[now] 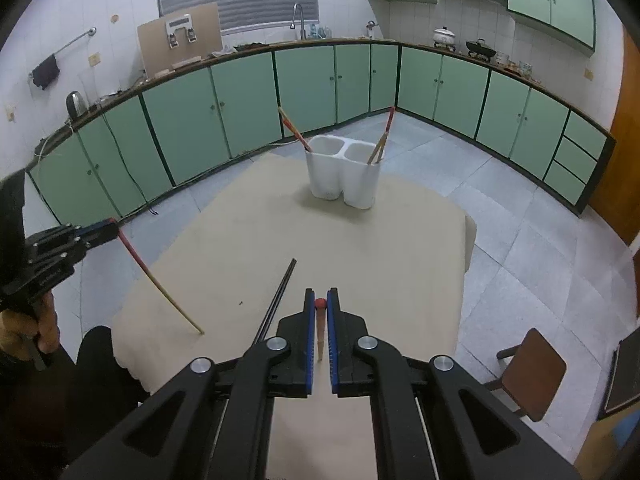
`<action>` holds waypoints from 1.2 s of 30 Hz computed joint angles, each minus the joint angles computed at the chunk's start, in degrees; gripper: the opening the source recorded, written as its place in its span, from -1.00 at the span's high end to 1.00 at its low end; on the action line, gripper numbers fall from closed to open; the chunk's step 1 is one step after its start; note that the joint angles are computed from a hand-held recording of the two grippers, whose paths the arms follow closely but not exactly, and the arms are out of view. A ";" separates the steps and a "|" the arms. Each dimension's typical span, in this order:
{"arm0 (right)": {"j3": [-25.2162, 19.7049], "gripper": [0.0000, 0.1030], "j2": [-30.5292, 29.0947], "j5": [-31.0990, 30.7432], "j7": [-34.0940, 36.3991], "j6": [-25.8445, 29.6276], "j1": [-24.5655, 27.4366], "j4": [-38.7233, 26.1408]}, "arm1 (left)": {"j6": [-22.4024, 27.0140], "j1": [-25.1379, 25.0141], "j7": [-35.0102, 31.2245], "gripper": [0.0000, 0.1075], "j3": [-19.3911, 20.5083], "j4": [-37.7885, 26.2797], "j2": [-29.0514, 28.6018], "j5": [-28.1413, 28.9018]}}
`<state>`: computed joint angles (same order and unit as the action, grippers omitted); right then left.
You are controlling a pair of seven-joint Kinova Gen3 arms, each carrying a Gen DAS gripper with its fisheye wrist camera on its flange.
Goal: Organize utensils
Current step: 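Lift both red-patterned chopsticks and insert them into the white holder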
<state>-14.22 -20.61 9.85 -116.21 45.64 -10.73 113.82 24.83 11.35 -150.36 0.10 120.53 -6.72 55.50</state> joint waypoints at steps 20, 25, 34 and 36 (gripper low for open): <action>6.79 0.89 13.76 -0.74 11.00 17.06 0.01 -34.29 | 7.51 -1.68 21.76 0.91 7.28 -31.02 11.99 -19.21; 7.41 0.89 19.35 2.30 10.89 19.93 -1.18 -42.77 | 8.48 -0.57 29.67 0.91 9.10 -40.01 17.21 -26.22; 10.90 0.89 27.78 2.93 11.20 19.12 -2.50 -52.23 | 8.18 4.12 42.05 0.91 9.51 -56.12 26.78 -39.00; 11.78 0.89 30.39 2.86 10.90 18.92 -2.51 -54.84 | 8.14 5.14 44.40 0.91 9.15 -59.44 29.01 -41.33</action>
